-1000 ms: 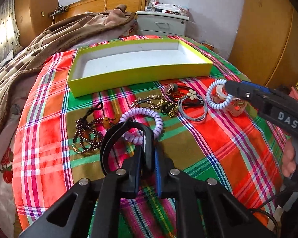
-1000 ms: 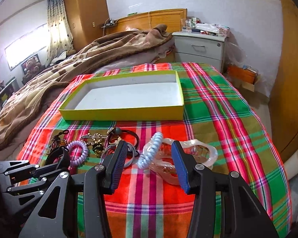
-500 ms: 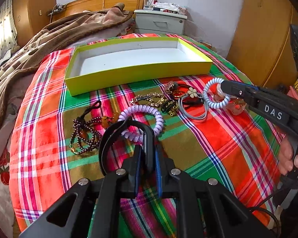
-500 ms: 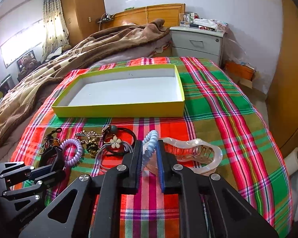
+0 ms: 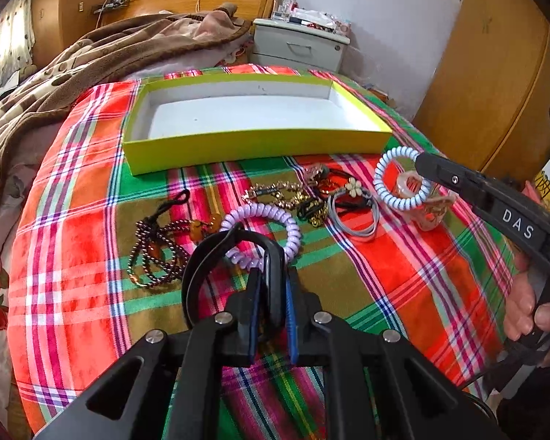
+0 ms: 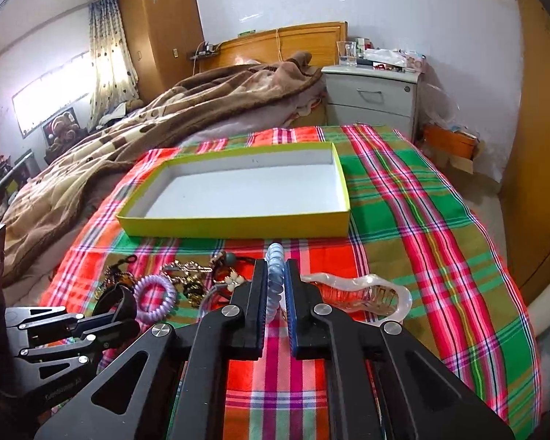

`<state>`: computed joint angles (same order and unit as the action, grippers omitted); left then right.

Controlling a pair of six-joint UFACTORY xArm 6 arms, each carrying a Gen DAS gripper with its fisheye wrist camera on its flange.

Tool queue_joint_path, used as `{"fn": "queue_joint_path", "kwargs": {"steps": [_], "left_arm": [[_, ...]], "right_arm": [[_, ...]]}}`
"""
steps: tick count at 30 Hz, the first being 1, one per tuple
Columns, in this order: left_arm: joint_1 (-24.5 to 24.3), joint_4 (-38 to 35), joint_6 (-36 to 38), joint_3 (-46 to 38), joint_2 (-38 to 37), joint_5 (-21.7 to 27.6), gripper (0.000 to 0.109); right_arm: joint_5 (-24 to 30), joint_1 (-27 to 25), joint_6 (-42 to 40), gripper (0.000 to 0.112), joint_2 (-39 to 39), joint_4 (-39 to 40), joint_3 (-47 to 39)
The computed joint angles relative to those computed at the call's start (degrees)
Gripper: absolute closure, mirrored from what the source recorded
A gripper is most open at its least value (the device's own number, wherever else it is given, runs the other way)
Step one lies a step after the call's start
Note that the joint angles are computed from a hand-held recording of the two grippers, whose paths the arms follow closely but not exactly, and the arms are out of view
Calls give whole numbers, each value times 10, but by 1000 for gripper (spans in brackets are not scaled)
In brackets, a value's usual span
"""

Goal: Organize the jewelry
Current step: 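Carry the black band and blue coil with both tools into the yellow box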

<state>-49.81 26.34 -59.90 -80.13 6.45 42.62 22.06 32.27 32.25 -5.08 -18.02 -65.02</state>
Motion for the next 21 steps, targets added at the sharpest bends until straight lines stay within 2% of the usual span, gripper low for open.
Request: {"fn": "queue_joint_path", "kwargs": {"steps": [11,21], "left_arm": [[2,22,-16,-5,-25,11,96],[41,19,27,-78,1,47,96]], "right_arm": [[-11,0,-17,103,5,20,-23],[9,-14,-106,103,72,115,-130]]}}
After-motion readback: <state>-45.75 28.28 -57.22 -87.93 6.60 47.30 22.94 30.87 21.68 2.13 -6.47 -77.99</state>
